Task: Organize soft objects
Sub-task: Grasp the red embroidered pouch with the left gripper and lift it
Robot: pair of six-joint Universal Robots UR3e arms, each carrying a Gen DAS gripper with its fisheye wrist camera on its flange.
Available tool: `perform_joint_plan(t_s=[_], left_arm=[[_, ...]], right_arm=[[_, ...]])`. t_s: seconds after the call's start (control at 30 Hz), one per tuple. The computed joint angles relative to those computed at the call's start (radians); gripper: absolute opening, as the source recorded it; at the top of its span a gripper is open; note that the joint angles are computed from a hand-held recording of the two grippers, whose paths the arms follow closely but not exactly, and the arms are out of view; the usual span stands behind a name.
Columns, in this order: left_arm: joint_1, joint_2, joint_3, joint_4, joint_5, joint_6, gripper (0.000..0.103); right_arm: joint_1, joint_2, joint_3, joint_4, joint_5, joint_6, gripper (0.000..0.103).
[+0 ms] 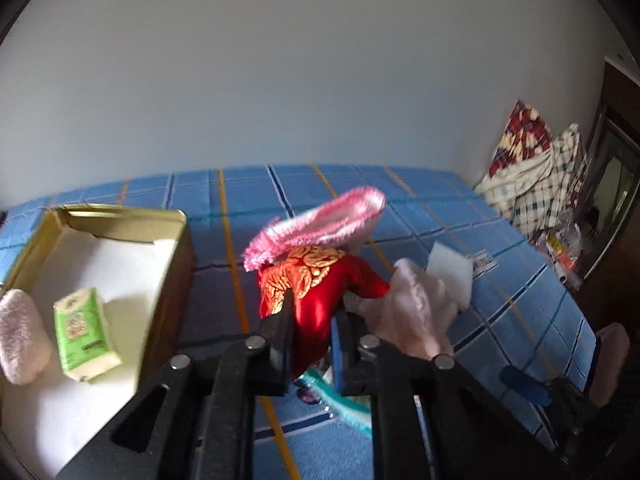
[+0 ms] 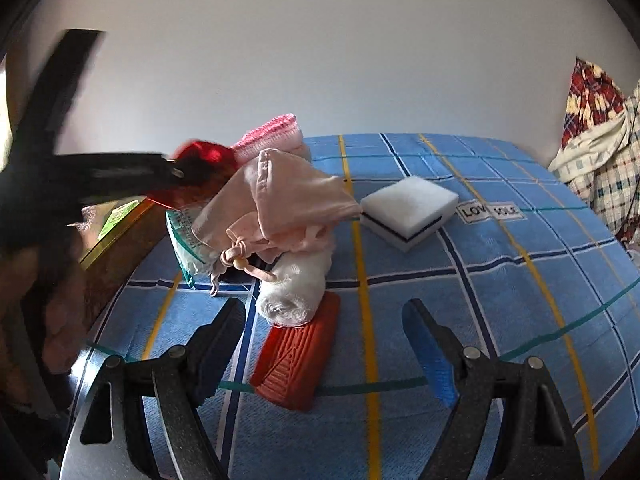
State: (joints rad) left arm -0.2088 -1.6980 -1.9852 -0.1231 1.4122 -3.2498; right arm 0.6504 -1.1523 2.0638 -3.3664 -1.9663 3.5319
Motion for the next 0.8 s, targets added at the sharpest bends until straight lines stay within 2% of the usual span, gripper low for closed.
perform_joint_plan(t_s=[0.13,0.27,0.6,0.7,0.8], left_arm=[[0.006,0.093,-0.079,0.075,0.010,0.004,0.012],[0.011,0.134,-0.105,0.086,0.003,0.009,0.012],[0.044,0.270,-0.210,0.089,-0.032,0.025,0.012],[0.051,0.316,-0.248,0.086,-0.017,0.035,0.012],[0.081,0.378,-0.289,0.070,-0.046,0.043,0.012]], right_arm=[[0.002,0.008,-0.003,-0.016,-0.011,0.013,0.082],[0.017,0.025,-0.033,-0.002,-0.030,0.008,0.082],[0.040,0.039,-0.117,0.133,-0.039,-0.015,0.082],[0.042,0.042,-0.150,0.183,-0.047,-0.017,0.080],[0.032,0.043,-0.185,0.234,-0.036,-0.023,0.078]])
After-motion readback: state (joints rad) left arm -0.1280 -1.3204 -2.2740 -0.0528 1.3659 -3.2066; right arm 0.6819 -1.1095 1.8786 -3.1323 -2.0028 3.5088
